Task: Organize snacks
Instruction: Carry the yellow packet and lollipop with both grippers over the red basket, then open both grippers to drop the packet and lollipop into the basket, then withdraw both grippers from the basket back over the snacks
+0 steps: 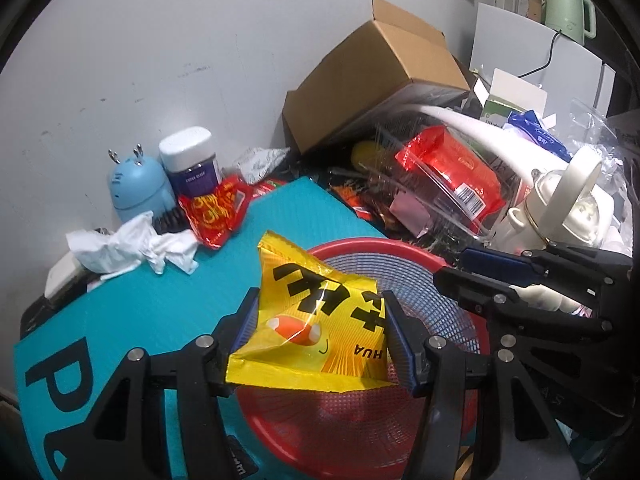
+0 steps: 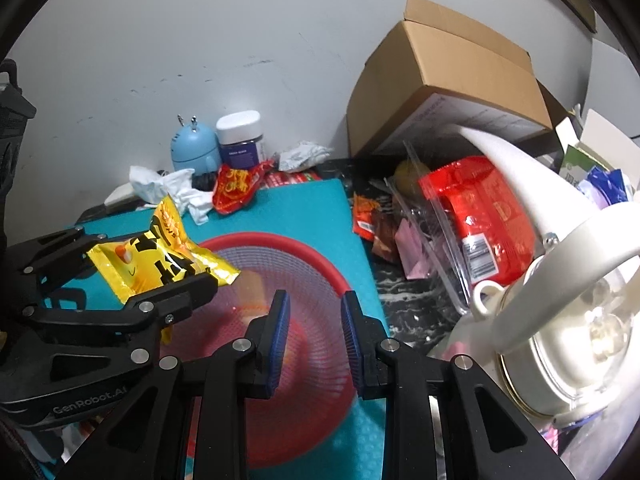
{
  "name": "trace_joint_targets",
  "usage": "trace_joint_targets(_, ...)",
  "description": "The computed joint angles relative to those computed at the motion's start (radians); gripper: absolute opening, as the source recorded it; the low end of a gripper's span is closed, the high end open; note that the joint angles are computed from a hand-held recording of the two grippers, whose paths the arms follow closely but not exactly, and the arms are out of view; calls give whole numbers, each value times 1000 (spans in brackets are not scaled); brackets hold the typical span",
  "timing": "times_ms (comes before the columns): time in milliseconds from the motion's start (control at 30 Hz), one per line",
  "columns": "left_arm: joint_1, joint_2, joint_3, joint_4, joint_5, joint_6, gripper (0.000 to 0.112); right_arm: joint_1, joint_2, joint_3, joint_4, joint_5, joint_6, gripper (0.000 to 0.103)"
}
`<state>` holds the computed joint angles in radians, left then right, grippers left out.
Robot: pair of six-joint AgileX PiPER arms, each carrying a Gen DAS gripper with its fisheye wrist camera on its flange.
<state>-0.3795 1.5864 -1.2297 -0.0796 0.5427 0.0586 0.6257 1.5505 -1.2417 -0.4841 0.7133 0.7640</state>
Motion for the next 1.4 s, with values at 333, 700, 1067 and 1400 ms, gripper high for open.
trace_joint_targets(333, -16, 22, -47, 29, 70, -48, 57, -6, -28, 10, -8, 36, 20, 36)
trace_joint_targets(700, -74, -69, -56, 159, 100, -171, 58, 25, -109, -4, -59, 104, 52, 36)
trace_joint_targets(1067, -140, -202, -79, 248, 158, -262, 58, 135, -208, -64, -168, 237, 110, 36)
trace_joint_targets(1400, -238, -328, -94, 346, 232, -354, 58, 279, -314, -102, -262, 374, 160, 43)
